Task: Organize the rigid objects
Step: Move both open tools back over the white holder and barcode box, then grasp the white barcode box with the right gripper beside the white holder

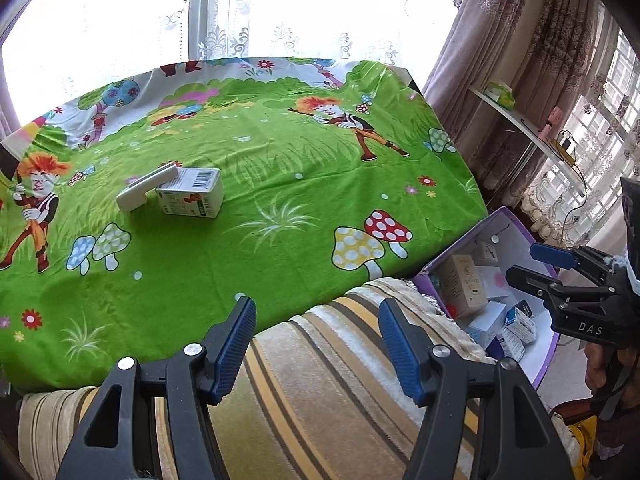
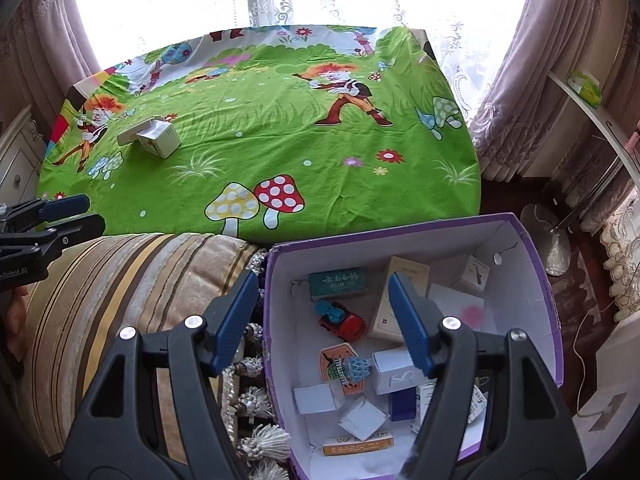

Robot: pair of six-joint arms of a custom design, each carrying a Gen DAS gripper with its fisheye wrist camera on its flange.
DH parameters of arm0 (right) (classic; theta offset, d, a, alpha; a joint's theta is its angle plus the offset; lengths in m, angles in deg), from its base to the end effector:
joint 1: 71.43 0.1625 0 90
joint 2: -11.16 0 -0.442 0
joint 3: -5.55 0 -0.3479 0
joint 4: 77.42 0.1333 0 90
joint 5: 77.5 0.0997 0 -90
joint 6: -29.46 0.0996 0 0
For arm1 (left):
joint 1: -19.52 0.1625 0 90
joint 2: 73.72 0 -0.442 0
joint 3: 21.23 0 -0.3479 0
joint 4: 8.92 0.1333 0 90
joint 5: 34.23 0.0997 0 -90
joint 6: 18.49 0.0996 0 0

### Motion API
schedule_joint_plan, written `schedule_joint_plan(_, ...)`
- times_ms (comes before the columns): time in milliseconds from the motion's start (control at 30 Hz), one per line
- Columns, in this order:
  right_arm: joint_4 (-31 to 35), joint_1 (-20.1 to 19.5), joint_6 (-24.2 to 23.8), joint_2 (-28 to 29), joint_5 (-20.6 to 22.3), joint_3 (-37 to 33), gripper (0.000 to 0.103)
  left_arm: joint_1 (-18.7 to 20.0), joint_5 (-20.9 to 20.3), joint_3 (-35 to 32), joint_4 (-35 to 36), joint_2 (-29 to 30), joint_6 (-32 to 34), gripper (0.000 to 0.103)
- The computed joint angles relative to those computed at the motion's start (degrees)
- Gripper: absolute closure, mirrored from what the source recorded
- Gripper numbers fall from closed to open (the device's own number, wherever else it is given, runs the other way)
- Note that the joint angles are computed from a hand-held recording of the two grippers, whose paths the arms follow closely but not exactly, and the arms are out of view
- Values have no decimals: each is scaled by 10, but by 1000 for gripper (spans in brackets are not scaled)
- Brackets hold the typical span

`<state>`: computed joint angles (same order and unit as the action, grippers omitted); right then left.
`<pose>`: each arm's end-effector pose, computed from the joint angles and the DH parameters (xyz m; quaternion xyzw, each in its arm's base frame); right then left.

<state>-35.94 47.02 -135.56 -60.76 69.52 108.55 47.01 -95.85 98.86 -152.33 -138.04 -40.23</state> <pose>0.2135 -0.2895 0.3215 0.0300 -0.8711 0.2983 0.3890 -0.3453 -0.3833 0.1815 0.3424 0.9068 -0.1496 0.1952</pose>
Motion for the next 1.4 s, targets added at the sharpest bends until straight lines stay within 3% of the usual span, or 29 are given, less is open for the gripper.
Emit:
schedule_joint_plan(533, -10, -23, -117, 113, -65, -112, 32, 90, 69, -44, 65, -5, 30, 38)
schedule_joint_plan(733, -4, -37, -157, 153, -95, -162, 32, 120, 98, -69, 66, 12, 69, 38)
schedule_joint_plan(1067, 28, -56, -256, 234, -142, -274, 32, 157, 186, -110, 8, 65, 228, 38)
schedule_joint_plan(1233, 39, -64, -319, 274, -167, -331, 28, 164, 219, -110, -97, 103, 384, 38)
schedule_joint_plan(1300, 43, -67, -339, 289, -175, -350, 28, 167, 221, -113, -126, 115, 437, 38)
schedule_joint_plan(1400, 50, -73, -361, 307, -183, -375, 28, 176, 193, -122, -135, 120, 477, 38)
